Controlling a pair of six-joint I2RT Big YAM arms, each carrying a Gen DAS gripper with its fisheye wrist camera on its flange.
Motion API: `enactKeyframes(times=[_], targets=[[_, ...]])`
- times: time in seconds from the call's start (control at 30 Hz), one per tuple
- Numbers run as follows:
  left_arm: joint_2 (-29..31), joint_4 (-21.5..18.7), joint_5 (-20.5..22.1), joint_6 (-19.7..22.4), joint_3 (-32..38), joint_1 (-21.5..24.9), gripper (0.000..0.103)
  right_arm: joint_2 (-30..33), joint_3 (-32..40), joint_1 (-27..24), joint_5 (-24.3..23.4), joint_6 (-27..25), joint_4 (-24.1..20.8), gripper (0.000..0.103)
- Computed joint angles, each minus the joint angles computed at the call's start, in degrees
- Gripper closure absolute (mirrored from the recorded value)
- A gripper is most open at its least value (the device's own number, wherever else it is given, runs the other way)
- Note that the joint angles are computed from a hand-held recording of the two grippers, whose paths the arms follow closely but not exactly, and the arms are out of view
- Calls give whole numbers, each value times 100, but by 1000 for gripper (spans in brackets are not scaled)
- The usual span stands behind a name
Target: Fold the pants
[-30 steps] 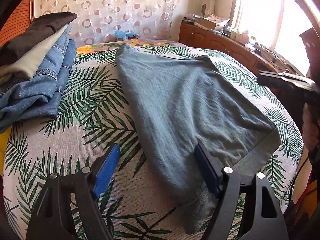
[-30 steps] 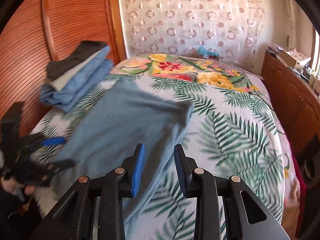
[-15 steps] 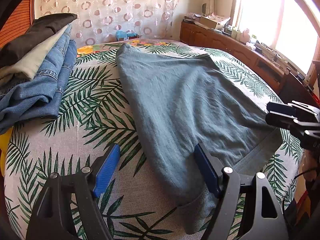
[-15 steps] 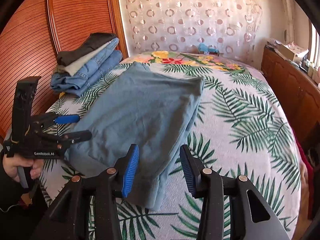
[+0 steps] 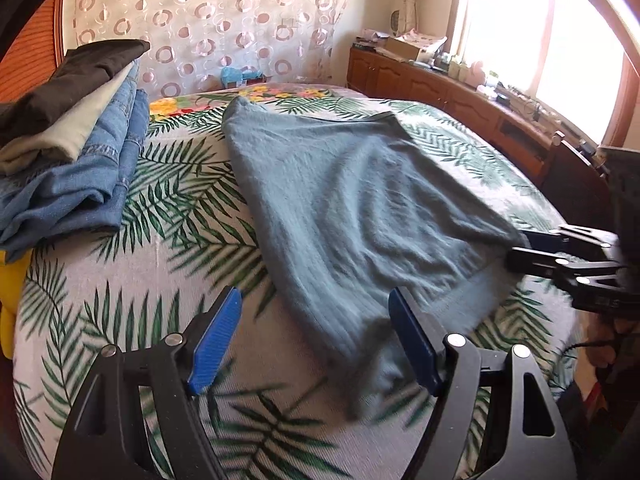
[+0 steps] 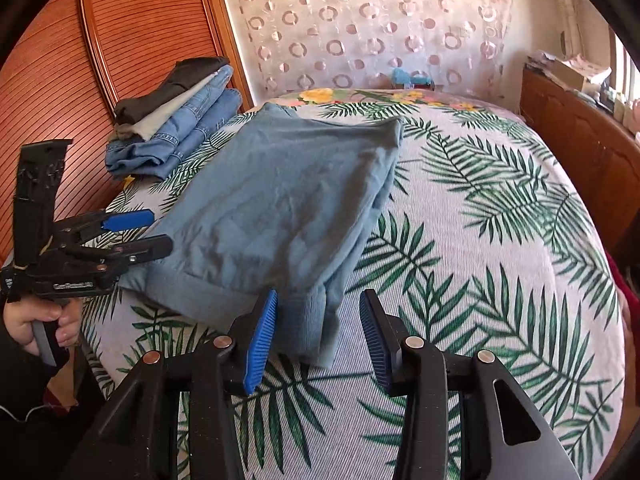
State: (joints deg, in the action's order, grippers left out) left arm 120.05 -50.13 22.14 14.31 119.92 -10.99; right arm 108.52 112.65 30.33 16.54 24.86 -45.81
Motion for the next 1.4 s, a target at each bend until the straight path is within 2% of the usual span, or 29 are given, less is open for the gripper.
enactKeyframes(times=[0.3, 0.8, 0.9, 1.0, 1.23, 1.33, 1.4], targets=[[-329, 186, 397, -143, -650, 50, 61, 16, -90, 68, -17, 80, 98, 59], [-569, 634, 265, -450, -1133, -6, 61, 76, -68, 104, -31, 82, 148, 59], [-564, 662, 329, -533, -1137, 16, 61, 84, -73, 124, -28, 18, 168, 65], [-582, 684, 334, -481, -1176, 2, 69, 67, -113, 125, -42, -18, 217, 72], [-633, 824, 224, -427, -1282, -39, 71, 5, -280, 144, -61, 0, 449, 82], [-691, 958, 250, -435, -1363, -32, 85, -11, -314, 155, -53, -1, 513, 84], [-722, 990, 391, -473, -1363, 4, 86, -63, -383, 163, -53, -31, 605, 85]])
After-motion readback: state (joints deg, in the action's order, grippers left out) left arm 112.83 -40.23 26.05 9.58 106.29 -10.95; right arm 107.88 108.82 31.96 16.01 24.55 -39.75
